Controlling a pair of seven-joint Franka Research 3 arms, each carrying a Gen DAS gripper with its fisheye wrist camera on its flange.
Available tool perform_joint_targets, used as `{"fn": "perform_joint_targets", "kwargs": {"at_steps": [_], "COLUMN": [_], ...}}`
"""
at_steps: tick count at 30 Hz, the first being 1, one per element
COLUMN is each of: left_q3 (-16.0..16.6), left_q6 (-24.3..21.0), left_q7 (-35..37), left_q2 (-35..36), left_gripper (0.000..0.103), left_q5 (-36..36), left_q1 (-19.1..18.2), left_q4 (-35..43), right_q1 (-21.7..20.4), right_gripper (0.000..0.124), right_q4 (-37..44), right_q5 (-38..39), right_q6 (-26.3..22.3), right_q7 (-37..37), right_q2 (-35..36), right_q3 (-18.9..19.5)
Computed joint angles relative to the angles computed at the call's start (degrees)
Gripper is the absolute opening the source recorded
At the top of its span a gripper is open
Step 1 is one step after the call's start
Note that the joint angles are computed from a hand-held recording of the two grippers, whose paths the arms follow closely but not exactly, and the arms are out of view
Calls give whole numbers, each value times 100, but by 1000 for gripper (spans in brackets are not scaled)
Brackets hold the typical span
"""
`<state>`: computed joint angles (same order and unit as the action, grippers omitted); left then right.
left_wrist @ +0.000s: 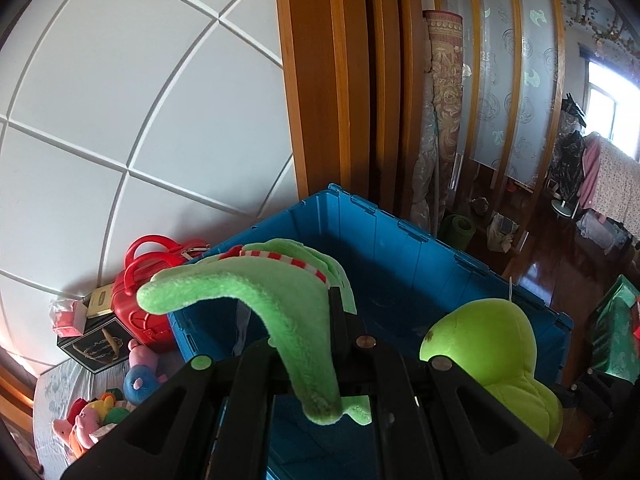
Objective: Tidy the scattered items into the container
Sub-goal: 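Open both tools to drop the green frog plush into the blue crate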
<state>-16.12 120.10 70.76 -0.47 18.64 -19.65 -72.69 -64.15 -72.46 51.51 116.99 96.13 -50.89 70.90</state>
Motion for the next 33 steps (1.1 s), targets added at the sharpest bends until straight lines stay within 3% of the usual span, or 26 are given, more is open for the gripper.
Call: {"fn": "perform_joint_targets", "kwargs": {"at_steps": [3, 4, 6, 7, 8, 10, 14, 18, 28, 33], "left_q3": [10, 17, 12, 24, 44, 57, 11, 41, 111, 242], "left_q6": [133, 181, 118, 160, 288, 515, 390, 379, 485, 537], "left_q7": [-24, -6, 20, 4, -43, -170, -167, -146, -156, -130], "left_q2": [21, 25, 95, 75, 11, -133, -162, -292, -1007, -1660], "left_gripper": [5, 9, 36, 74, 99, 101, 101, 101, 101, 101], "left_q5": [-40, -82, -103, -142, -191, -102, 126, 35, -170, -384], "left_q1": [4, 9, 1, 8, 28, 64, 76, 123, 336, 477], "left_q4": [-22, -37, 46, 14, -87, -308, -324, -486, -1334, -2057], "right_q1": [-40, -53, -99, -145, -173, -242, -277, -223, -265, -509], "right_gripper": [53, 62, 74, 86, 90, 92, 93, 103, 103, 103], "right_q4": [14, 16, 39, 82, 106, 187, 201, 139, 361, 785], "right_q5": [-8, -26, -111, -146, -136, -128, -55, -12, 166, 456], "right_q6": [19, 54, 162, 184, 225, 232, 231, 317, 540, 467], "right_q7": [-42, -42, 20, 51, 64, 86, 41, 62, 88, 46], "right_q2": [-17, -57, -200, -231, -232, -223, -251, -275, -279, -321], "right_q3": [3, -19, -105, -124, -124, -104, -110, -139, -77, 40]}}
